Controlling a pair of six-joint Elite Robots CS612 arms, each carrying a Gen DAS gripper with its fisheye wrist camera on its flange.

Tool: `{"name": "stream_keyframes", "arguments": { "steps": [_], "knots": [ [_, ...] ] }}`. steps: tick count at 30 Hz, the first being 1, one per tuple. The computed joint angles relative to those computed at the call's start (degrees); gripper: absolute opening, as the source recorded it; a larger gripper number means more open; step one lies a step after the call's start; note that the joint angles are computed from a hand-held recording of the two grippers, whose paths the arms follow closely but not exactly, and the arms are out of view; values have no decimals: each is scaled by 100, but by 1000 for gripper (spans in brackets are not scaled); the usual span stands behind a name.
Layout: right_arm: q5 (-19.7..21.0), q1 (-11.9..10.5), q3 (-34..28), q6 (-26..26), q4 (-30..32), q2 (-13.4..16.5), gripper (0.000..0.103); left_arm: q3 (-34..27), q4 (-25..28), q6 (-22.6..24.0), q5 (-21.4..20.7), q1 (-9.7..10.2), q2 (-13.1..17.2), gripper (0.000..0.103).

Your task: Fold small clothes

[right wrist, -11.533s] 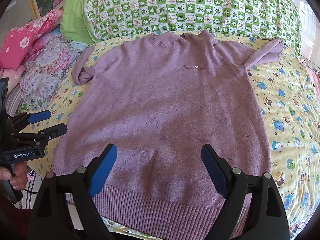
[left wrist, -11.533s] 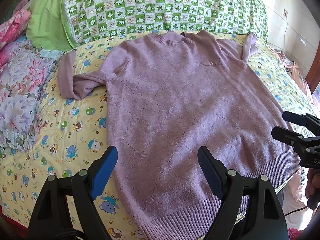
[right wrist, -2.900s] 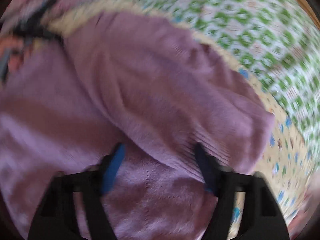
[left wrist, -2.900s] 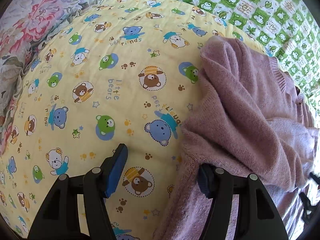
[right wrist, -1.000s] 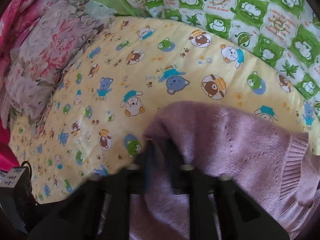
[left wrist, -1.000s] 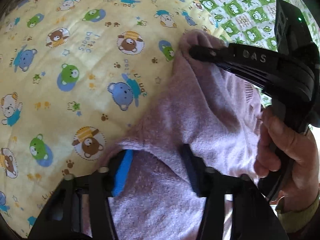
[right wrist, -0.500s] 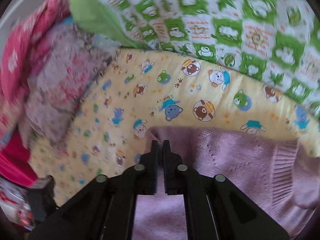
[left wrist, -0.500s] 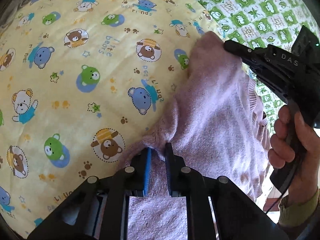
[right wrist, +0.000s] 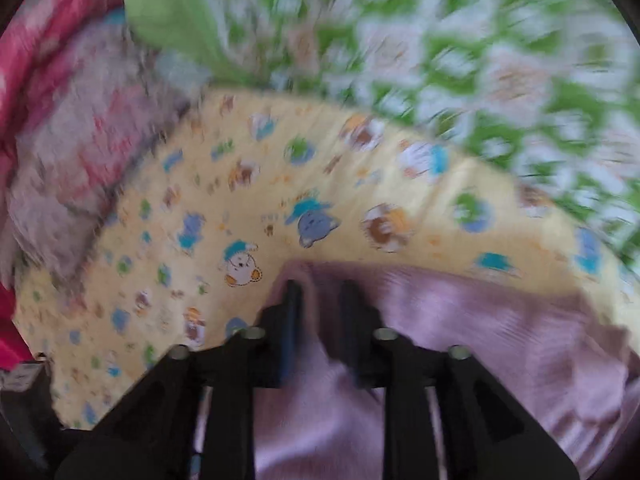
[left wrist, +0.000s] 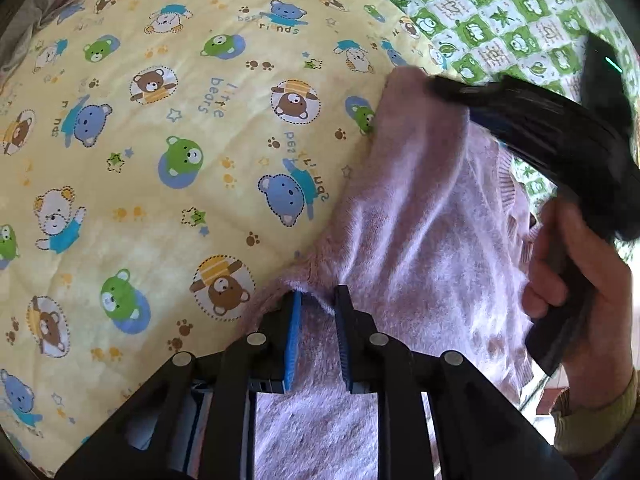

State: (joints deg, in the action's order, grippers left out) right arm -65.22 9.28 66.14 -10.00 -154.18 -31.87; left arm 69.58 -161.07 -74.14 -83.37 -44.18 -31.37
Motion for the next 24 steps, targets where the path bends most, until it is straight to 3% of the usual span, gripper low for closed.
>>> {"name": "stream_keyframes", "arguments": {
  "steps": [4, 10, 12, 14, 17, 20, 24],
  "knots": [
    [-38, -286, 1061, 470, -806, -567, 49, 191, 34, 288, -65, -12, -137, 19],
    [-779, -808, 2578, 1407, -1633, -1232, 50, 501, -67, 633, -174, -58, -325, 24],
    [-1072, -988, 3005, 1744, -1789, -1415, 52, 601, -91, 664, -149, -76, -392, 31],
    [-1328, -1127, 3315, 1976, -1886, -1535, 59, 624, -108, 717, -83, -83, -430, 36],
    [-1634, -1308, 3658, 2395, -1999, -1648, 59, 456, 12, 950, 37, -59, -409, 40],
    [-1529, -1435, 3812, 2601, -2195, -1669, 59, 45, 318, 1090, 242, -24, -282, 50],
    [-1466, -1408, 3736, 2479, -2072, -1609, 59, -709, 958, 1187, 460, 53, 25, 55]
  ]
}}
